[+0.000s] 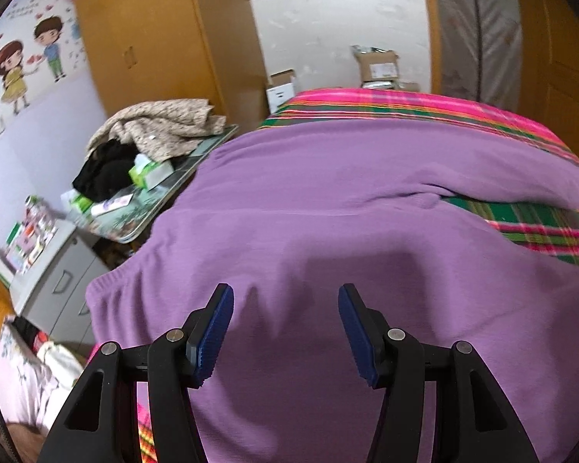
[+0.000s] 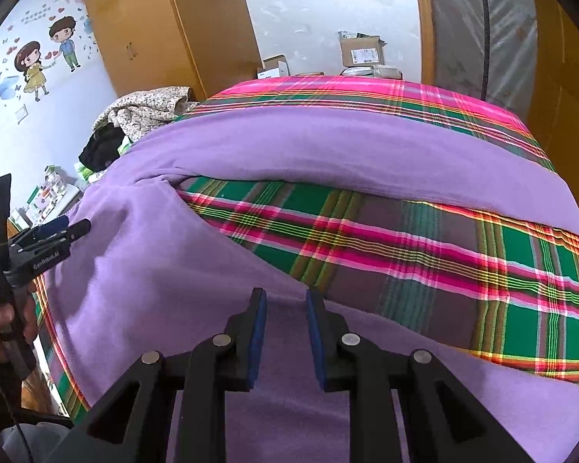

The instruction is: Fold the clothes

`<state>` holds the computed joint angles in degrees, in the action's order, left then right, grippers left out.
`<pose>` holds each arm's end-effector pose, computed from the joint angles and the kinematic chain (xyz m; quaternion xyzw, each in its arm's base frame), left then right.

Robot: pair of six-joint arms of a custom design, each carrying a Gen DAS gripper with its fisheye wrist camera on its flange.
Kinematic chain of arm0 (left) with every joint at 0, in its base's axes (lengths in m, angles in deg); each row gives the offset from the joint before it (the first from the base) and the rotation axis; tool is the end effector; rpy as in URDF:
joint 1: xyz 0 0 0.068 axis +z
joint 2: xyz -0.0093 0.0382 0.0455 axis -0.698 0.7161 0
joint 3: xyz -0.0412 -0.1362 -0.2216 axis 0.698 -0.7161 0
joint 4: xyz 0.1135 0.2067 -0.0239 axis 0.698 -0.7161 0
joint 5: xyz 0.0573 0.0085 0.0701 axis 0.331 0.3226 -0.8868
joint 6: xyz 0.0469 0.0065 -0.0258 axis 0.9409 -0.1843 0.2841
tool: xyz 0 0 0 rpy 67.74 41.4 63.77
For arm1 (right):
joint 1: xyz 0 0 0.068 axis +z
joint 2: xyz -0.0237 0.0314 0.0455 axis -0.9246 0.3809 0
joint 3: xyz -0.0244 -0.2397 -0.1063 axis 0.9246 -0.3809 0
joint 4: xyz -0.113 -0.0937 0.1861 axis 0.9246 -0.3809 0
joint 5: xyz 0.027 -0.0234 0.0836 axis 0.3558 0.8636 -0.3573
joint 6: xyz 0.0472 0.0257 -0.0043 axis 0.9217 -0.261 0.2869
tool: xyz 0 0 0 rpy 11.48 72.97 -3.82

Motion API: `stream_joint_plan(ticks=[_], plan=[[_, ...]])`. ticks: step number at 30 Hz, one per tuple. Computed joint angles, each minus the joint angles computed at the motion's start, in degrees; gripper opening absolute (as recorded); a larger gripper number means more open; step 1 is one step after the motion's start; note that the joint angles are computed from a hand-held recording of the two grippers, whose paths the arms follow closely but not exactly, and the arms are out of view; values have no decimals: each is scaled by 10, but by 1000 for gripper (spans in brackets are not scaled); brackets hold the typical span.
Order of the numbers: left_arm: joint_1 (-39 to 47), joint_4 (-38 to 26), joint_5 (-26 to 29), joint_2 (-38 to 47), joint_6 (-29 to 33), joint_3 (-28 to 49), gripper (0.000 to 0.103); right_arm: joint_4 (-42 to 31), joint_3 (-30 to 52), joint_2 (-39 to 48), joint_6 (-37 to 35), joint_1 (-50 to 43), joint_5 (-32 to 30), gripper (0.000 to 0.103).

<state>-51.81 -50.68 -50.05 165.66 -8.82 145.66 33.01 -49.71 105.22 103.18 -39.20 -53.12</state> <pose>0.3662 -0.0498 0.1844 0.1879 0.8980 0.0105 0.3977 0.2160 0.1037 0.1648 0.1351 0.9266 0.0429 0.3483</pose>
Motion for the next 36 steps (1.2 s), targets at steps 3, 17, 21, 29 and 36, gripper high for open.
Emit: stream_joint_plan(ticks=[3,17,21,29,36], plan=[[-5,-2,-3,7,-2,6,59,5,-1,3,-2,-1,-4,21],[-34,62,-55,-14,12,-31,59,12,-3,10,-4,-7,-9,21],[-43,85,-61,-30,18,-51,59,6,0,8,-1,-2,-4,21],[-49,87,-37,-41,18,-65,59,-3,3,7,3,5,5,21],[-40,63,-31,-8,-1,-31,59,-11,7,5,6,9,8,21]])
